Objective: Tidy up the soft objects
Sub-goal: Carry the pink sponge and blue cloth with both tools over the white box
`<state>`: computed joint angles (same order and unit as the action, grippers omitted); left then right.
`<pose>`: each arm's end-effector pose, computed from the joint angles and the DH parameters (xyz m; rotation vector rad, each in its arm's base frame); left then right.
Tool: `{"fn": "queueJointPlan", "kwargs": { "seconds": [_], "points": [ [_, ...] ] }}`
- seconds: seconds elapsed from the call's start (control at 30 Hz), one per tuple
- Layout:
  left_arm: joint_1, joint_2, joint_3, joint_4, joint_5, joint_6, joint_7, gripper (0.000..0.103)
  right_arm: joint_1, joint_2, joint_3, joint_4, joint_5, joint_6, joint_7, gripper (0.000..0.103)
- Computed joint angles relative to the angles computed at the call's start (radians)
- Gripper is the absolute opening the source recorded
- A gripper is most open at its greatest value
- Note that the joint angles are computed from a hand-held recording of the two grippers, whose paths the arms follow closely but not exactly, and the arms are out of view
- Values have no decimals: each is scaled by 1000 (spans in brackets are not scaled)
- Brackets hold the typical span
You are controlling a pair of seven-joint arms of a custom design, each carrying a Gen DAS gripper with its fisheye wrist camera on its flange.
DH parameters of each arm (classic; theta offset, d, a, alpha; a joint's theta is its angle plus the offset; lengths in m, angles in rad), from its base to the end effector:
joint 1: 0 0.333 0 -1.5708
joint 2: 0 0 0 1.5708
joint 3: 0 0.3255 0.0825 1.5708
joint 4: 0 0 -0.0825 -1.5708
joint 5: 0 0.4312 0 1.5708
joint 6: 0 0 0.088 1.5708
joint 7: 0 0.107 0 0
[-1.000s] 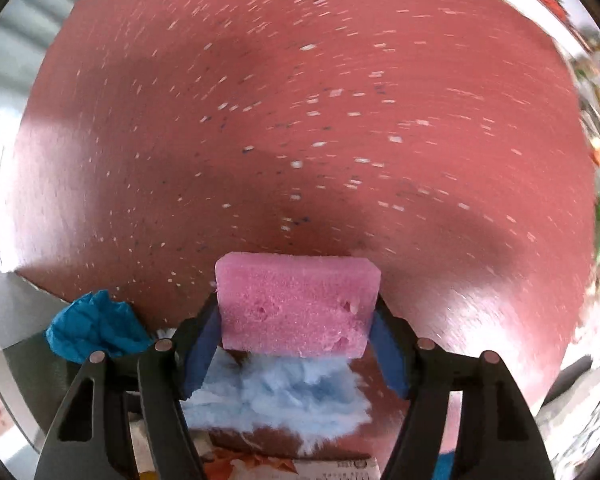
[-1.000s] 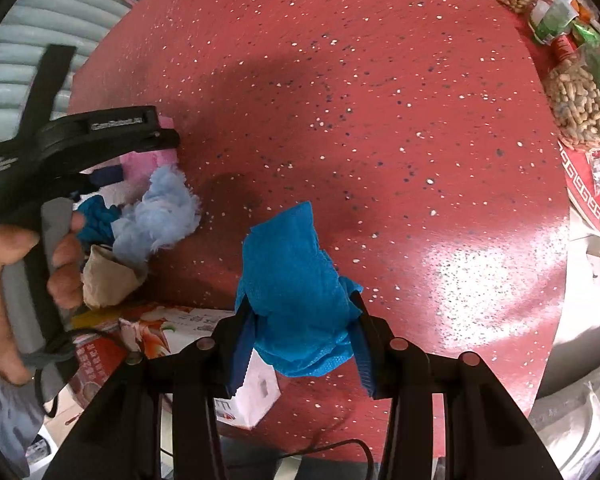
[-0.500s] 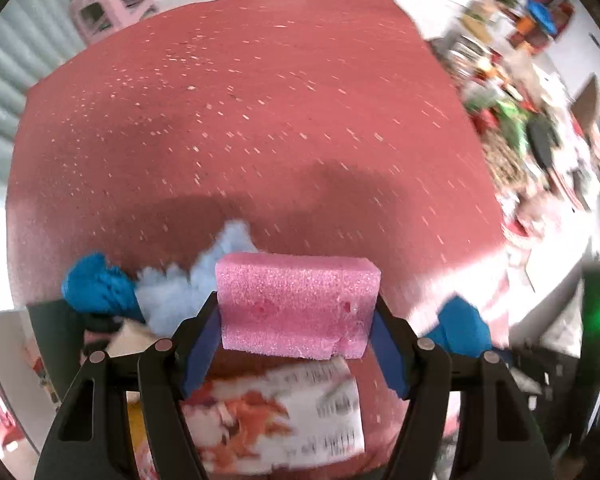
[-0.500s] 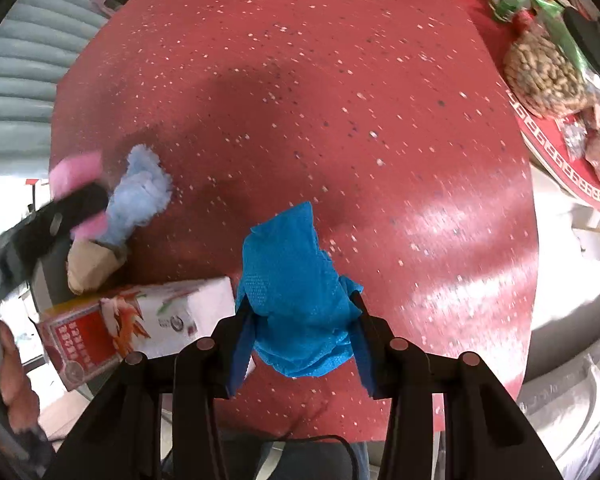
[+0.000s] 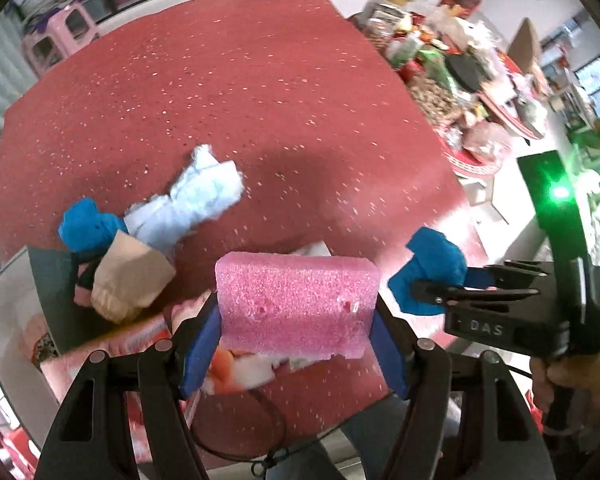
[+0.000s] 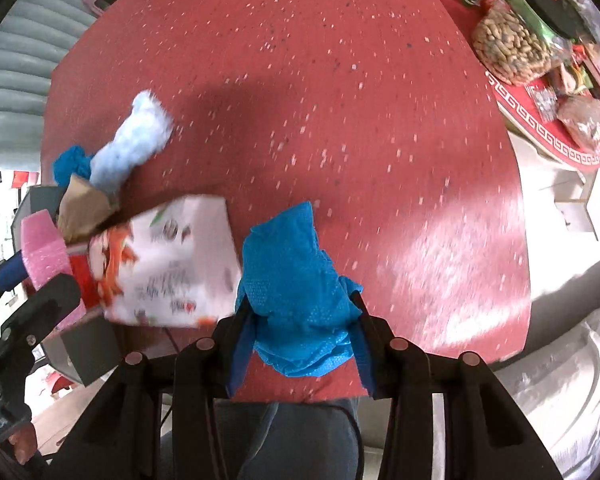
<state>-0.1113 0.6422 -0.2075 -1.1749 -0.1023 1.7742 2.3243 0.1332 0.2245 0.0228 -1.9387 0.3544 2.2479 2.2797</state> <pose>0.7523 -0.2133 0.4174 0.8240 -2.8692 0.2596 0.6450 0.1108 0.3620 -1.1527 2.7064 0.3606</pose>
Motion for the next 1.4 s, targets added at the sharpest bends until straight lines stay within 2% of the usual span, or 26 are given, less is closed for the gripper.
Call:
{"fn": "queueJointPlan", "kwargs": {
  "seconds": [0.33, 0.57, 1.07, 1.4],
  "points": [
    [101, -144, 2, -163, -83, 16, 187, 72, 68, -27, 31, 4, -33, 25, 74, 45],
    [148, -177, 25, -185, -127, 45, 220, 72, 107, 13, 46, 92, -78, 23, 64, 45],
    [240, -102, 55, -68, -183, 107, 64, 72, 166, 148, 60, 362, -183, -74, -43, 45],
    [280, -33, 68, 19, -156, 127, -62, 72, 203, 282, 76, 619, -210, -143, -188, 45]
  ]
}}
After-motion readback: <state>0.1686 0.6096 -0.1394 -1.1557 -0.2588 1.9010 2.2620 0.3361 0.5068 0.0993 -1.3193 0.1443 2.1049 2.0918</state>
